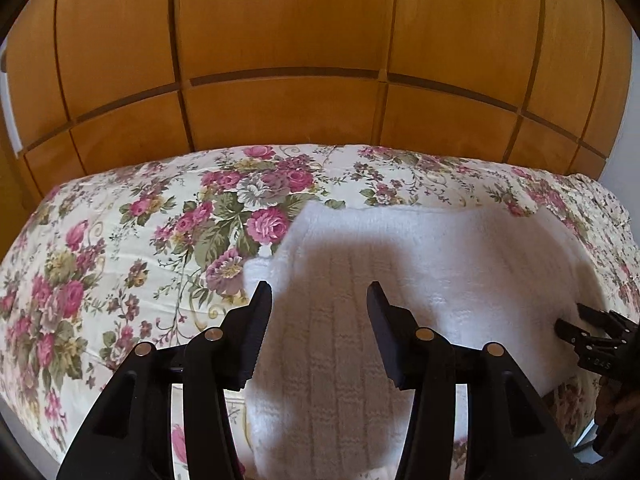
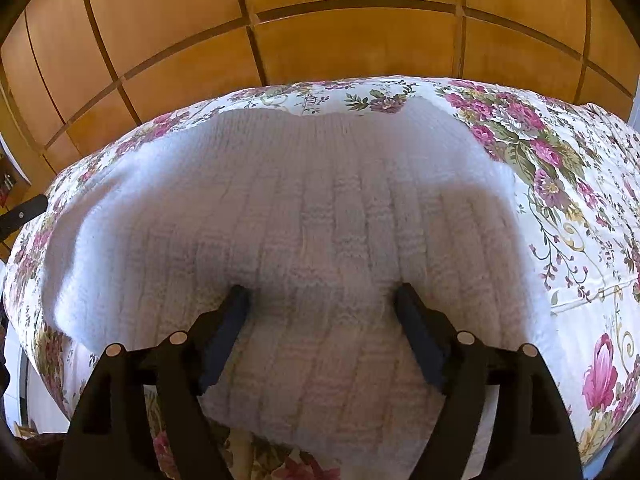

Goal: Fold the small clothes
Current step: 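Press the folded sweater flat with both grippers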

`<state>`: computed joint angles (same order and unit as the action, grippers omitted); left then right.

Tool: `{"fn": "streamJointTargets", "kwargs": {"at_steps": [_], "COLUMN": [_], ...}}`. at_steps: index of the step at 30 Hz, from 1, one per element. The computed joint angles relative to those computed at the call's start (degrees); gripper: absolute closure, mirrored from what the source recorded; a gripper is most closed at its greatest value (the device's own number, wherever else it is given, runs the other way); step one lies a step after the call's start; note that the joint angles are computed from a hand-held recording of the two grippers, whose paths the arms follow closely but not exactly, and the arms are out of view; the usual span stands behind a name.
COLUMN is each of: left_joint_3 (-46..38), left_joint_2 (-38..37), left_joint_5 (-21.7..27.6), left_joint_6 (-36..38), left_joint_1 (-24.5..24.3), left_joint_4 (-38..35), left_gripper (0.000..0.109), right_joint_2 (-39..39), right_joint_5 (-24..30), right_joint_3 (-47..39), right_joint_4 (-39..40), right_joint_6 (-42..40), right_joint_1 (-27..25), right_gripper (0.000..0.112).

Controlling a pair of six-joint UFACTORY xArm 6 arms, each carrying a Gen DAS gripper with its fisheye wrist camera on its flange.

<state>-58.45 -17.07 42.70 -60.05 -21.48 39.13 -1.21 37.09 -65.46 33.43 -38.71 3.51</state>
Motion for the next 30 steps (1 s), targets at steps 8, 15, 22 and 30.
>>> {"fn": "streamJointTargets", "kwargs": {"at_steps": [8, 15, 22, 30], "left_joint_3": [0.1, 1.2, 7.3, 9.5], "left_joint_2": [0.9, 4.0, 0.9, -7.4], "left_joint_5": [-0.7, -2.5, -7.3, -4.8], "left_joint_6": [1.4, 4.2, -0.1, -11.0], "left_joint_1": [1.8, 5.2, 8.4, 3.7], "left_joint_4": [-1.2, -8.1, -12.6, -0.4], "left_gripper": [0.06, 0.06, 0.048, 0.048], "right_joint_2": [0.1, 0.3, 0.4, 1.0], "right_joint_5": [-0.9, -1.0, -0.7, 5.6], "right_joint_3": [0.3, 0.2, 0.1, -3.3], "right_joint_4": [-0.4, -0.1, 0.4, 2.7], "right_joint_6": [0.7, 0.3, -0.2, -0.4], "right_joint_1": [0.5, 0.4, 0.4, -1.5], "right_gripper": [0.032, 0.032, 0.031, 0.029]}}
